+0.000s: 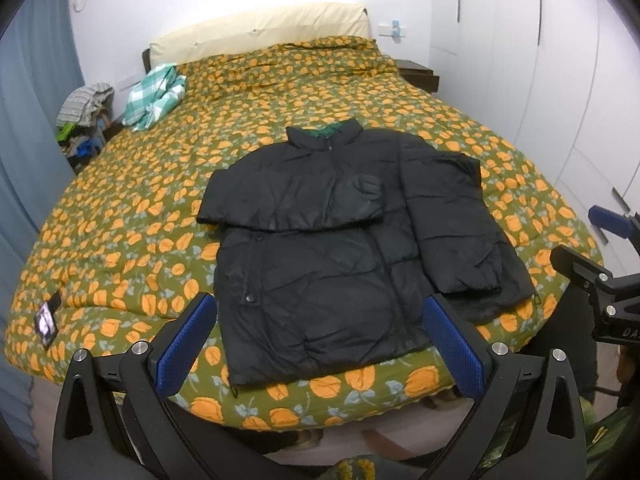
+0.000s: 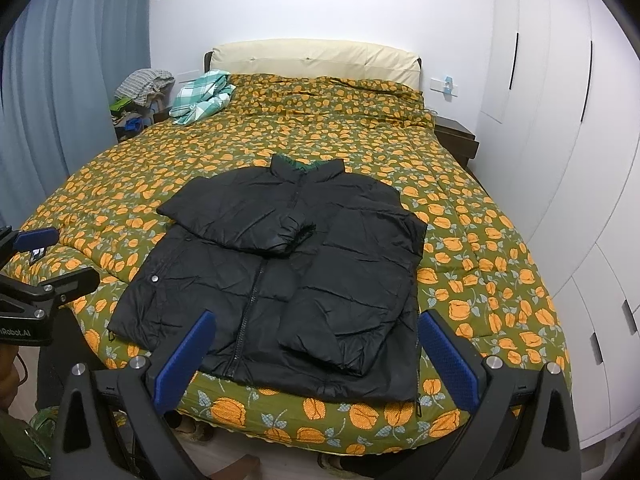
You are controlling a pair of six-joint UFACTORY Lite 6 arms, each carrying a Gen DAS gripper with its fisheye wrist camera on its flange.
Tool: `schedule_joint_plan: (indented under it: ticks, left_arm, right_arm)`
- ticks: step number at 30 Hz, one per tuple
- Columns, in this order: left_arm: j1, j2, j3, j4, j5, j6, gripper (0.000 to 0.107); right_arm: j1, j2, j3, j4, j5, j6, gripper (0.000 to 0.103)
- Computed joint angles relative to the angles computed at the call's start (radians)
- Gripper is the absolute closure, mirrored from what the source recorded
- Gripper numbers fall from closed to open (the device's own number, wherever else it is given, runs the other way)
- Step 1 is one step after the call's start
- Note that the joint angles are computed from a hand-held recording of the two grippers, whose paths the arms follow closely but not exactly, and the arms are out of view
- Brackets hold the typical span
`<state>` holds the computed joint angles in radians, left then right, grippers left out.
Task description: Fold large clothes
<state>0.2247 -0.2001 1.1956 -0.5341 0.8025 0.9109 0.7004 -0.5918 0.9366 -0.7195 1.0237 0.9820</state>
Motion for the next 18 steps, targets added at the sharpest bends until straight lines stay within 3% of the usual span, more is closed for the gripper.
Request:
schedule_joint_plan:
  ticks: [18]
  left_arm:
    - [0.017,0.028,0.013,-0.003,0.017,-0.007,0.004]
  right_arm:
    - [-0.018,0.006,0.007,0.021,-0.012,-0.029,0.000]
